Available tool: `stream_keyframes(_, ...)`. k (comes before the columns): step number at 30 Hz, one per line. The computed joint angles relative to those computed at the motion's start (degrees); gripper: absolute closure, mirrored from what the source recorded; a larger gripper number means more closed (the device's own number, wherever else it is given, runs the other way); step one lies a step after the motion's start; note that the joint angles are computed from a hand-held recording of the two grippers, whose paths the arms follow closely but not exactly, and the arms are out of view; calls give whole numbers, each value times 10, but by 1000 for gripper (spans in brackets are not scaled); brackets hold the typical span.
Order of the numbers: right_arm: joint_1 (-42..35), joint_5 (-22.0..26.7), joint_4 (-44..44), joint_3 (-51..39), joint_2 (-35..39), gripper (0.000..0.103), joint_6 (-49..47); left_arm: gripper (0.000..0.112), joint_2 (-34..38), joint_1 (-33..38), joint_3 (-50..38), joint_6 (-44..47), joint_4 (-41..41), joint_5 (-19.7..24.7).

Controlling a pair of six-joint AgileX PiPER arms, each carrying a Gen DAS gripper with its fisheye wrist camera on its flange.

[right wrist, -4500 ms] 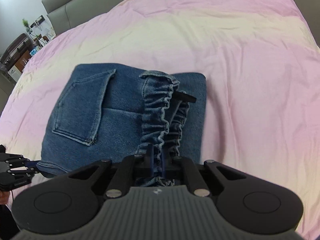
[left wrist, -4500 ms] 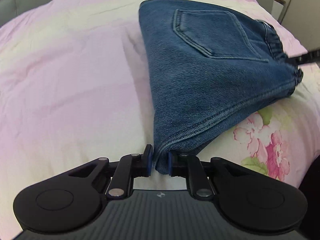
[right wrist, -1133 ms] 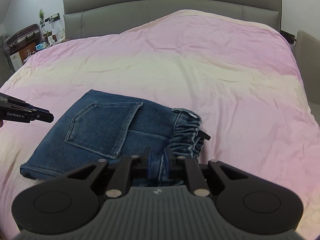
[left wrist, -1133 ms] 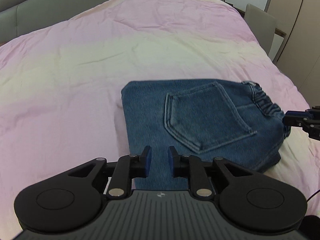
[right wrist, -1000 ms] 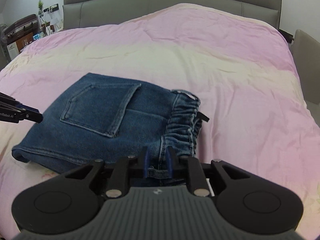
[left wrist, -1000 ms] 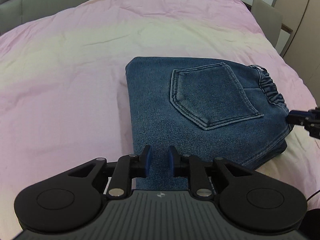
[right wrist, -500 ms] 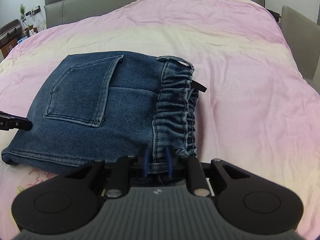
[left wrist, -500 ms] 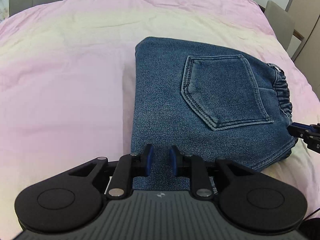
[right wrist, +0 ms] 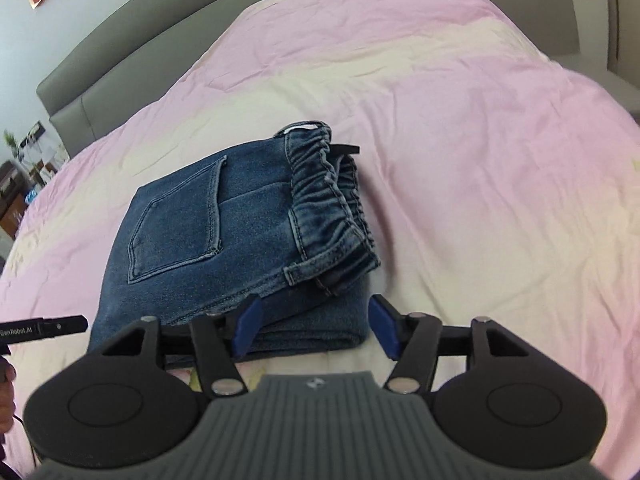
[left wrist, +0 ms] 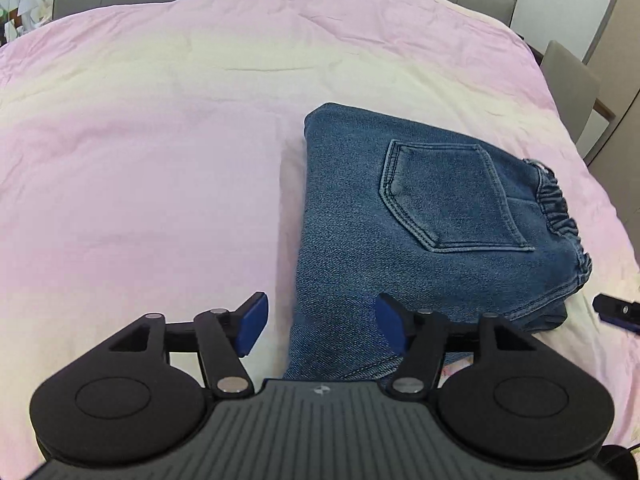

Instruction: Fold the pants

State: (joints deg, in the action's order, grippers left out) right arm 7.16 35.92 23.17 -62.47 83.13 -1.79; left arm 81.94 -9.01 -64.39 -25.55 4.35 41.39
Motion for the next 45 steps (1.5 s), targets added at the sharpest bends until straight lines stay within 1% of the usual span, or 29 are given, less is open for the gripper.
stream_keyframes(1, -9, 0, 24, 10, -4, 32, -2, 34, -3, 5, 2, -1, -9, -5)
stream_keyframes(2, -16, 4, 46, 16, -5, 31, 0, 29, -8, 15, 9, 10, -31, -16)
stream_keyframes(3, -26, 7, 78, 23, -3, 30, -9, 25, -13, 28, 17, 28, -61, -27)
stream_keyframes(4, -36, 7, 109, 31, -2, 27, -17, 24, -16, 43, 24, 47, -97, -38)
stream_keyframes(6, -48, 2, 151, 42, 4, 24, -19, 24, -9, 79, 35, 90, -177, -54)
stream_keyframes(11, -65, -14, 212, 41, 40, 24, -36, 24, 35, 151, 43, 182, -351, -82)
stream_keyframes(12, -69, -13, 226, 38, 50, 24, -45, 24, 49, 159, 38, 204, -379, -82)
stream_keyframes(14, -75, -13, 259, 28, 72, 24, -74, 24, 76, 169, 23, 230, -410, -79)
stream_keyframes(16, -78, -15, 284, 16, 95, 24, -101, 24, 108, 171, -1, 241, -415, -69)
stream_keyframes(19, -84, -20, 333, 3, 130, 19, -147, 24, 147, 166, -33, 254, -417, -61)
stream_keyframes(22, -95, -3, 393, -13, 169, 17, -215, 24, 181, 171, -60, 298, -453, -52)
stream_keyframes(25, -101, 9, 429, -24, 191, 16, -264, 24, 215, 164, -94, 310, -451, -49)
stream_keyframes(28, -111, 24, 462, -23, 203, 19, -301, 33, 228, 145, -108, 295, -412, -63)
stream_keyframes(29, -114, 30, 472, -22, 206, 20, -311, 40, 227, 143, -104, 308, -419, -68)
stream_keyframes(30, -118, 37, 482, -19, 207, 26, -321, 50, 226, 146, -100, 326, -437, -66)
stream_keyframes(31, -119, 42, 491, -18, 210, 30, -326, 56, 227, 152, -100, 343, -460, -58)
stream_keyframes(32, -119, 40, 492, -17, 209, 31, -325, 57, 225, 153, -98, 338, -463, -59)
stream_keyframes(33, -116, 35, 490, -15, 205, 33, -327, 61, 222, 151, -97, 327, -455, -61)
stream_keyframes(35, -113, 25, 481, -6, 191, 38, -327, 67, 209, 134, -96, 295, -412, -71)
stream_keyframes(37, -104, 15, 451, -9, 178, 46, -309, 71, 198, 121, -102, 258, -366, -69)
stream_keyframes(42, -81, -1, 386, -22, 133, 54, -265, 82, 174, 124, -121, 228, -335, -37)
stream_keyframes(45, -71, 11, 354, -34, 105, 56, -236, 84, 152, 121, -137, 203, -290, -7)
